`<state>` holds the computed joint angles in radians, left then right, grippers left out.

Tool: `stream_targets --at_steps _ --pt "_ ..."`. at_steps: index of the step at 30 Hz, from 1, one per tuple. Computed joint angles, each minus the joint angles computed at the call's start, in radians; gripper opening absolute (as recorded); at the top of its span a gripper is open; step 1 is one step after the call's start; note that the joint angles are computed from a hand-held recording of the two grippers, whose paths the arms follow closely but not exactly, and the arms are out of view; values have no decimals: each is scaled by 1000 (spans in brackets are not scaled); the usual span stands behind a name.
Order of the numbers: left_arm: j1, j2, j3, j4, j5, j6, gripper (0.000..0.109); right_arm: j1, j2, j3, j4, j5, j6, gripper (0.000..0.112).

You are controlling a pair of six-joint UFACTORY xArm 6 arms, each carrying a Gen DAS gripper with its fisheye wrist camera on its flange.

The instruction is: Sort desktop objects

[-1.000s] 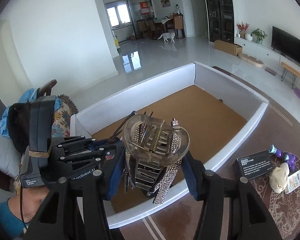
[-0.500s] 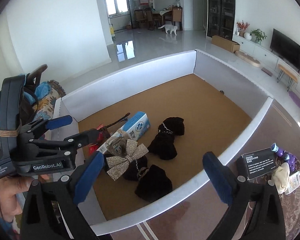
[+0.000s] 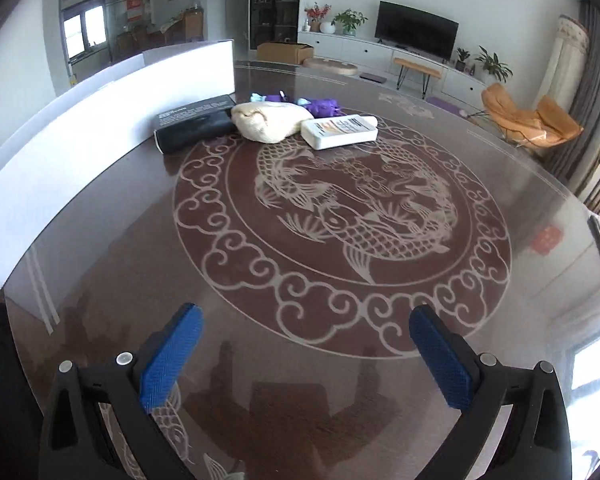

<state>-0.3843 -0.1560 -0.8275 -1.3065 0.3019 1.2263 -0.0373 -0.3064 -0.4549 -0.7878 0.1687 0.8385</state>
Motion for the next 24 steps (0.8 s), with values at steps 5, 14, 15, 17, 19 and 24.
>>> stream_targets --at_steps 5,14,15,17,19,24 --pt "-160 131 -46 179 -21 -163 96 -133 -65 98 -15 -13 33 103" --pt "-258 396 -153 477 -167 -541 96 -152 -73 120 56 -32 2 103" --pt "-263 400 -149 466 -184 -540 96 -152 -73 120 57 -32 2 103" --pt "-274 409 -146 395 -215 -480 96 -152 -73 120 57 -32 2 103" --pt "-287 412 -127 373 -262 -450 96 -152 -73 120 57 -32 2 103" --pt "-287 421 -129 339 -286 -438 96 -152 -73 120 58 -32 0 103"
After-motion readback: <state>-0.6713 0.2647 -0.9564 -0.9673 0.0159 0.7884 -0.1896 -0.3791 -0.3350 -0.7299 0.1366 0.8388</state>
